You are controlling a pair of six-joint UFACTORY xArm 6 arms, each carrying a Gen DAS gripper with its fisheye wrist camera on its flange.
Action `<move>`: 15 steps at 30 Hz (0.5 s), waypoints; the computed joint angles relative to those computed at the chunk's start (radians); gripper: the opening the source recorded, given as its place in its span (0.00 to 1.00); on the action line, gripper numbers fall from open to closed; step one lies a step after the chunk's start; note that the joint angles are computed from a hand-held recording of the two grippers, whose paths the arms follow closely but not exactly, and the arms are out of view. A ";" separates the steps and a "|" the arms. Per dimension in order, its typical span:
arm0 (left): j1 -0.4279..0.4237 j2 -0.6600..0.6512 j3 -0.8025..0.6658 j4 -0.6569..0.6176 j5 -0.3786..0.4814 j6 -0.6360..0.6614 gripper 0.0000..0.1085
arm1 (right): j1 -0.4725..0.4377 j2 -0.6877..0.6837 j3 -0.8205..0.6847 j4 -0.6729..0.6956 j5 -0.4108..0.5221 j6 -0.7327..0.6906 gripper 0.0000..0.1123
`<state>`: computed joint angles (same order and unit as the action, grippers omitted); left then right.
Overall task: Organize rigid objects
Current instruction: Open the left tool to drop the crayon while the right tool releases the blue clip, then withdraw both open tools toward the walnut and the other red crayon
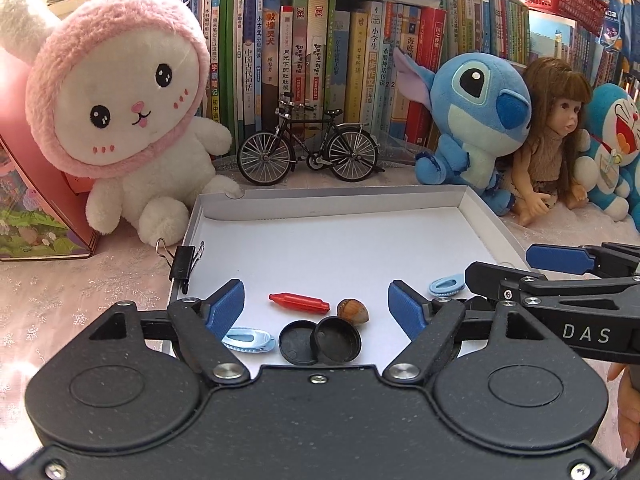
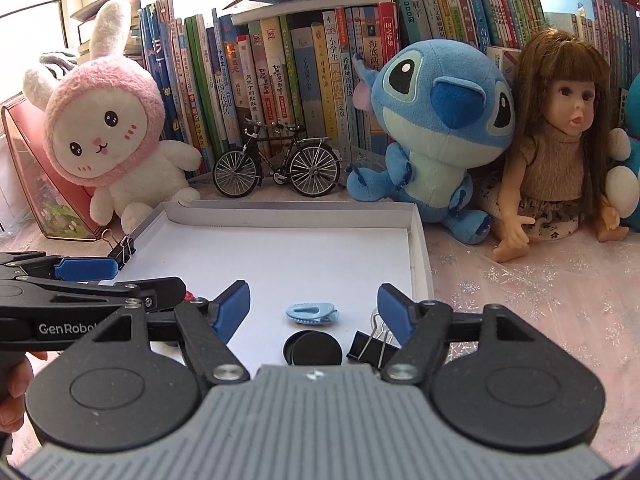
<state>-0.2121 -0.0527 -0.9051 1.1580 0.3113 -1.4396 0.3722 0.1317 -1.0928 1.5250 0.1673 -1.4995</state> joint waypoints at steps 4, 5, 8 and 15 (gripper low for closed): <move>-0.029 -0.064 0.046 0.075 0.025 -0.055 0.74 | -0.014 -0.062 0.048 0.115 0.022 -0.129 0.77; -0.039 -0.085 0.063 0.081 0.031 -0.063 0.74 | -0.016 -0.077 0.061 0.144 0.024 -0.163 0.77; -0.057 -0.135 0.105 0.107 0.041 -0.097 0.75 | -0.026 -0.131 0.109 0.239 0.039 -0.290 0.79; -0.115 -0.256 0.218 0.143 0.074 -0.156 0.77 | -0.051 -0.249 0.233 0.311 0.103 -0.413 0.80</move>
<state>-0.3276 -0.3087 -0.6866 1.3014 0.3851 -1.5952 0.3209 -0.1176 -0.8596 1.8364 0.2699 -1.9126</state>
